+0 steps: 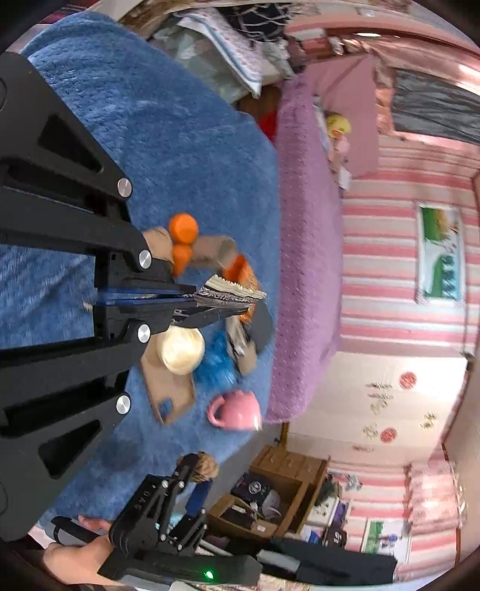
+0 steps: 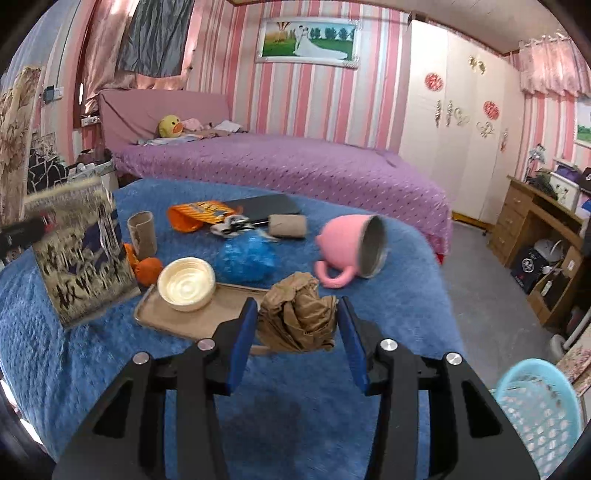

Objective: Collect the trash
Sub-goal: 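Carry wrapper and brown paper over the blue basket and open both tools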

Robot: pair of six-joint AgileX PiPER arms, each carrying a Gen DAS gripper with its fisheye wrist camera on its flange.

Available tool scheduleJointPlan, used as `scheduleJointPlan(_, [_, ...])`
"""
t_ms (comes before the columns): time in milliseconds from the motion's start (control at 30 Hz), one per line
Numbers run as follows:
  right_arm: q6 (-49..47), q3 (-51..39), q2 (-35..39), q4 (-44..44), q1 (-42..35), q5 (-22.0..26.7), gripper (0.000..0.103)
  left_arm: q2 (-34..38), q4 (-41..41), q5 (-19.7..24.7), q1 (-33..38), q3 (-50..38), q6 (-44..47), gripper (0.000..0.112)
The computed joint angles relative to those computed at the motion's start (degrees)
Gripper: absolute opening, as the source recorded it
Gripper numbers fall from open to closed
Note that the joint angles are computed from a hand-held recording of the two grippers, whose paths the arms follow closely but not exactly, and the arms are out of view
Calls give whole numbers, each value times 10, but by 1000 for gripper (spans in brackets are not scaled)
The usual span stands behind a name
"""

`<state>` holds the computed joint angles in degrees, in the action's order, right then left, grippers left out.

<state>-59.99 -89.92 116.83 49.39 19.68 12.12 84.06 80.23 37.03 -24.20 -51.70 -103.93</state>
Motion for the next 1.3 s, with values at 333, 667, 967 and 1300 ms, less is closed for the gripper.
scheduleJointPlan(333, [-165,67,-59,143,-123,39,45,37,-42,47,-87,-89,44,0])
scheduleJointPlan(667, [-135,40,-38,132,-293,112,45,175,-98,-4,-150,-257,76,0])
scheduleJointPlan(967, [-73,-8,17,87,-364,110,45,312,-208,-37,-186,-434,172,0])
scheduleJointPlan(1300, [-20,-26,41,31,-373,80,45,498,-401,7,-196,-747,399,0])
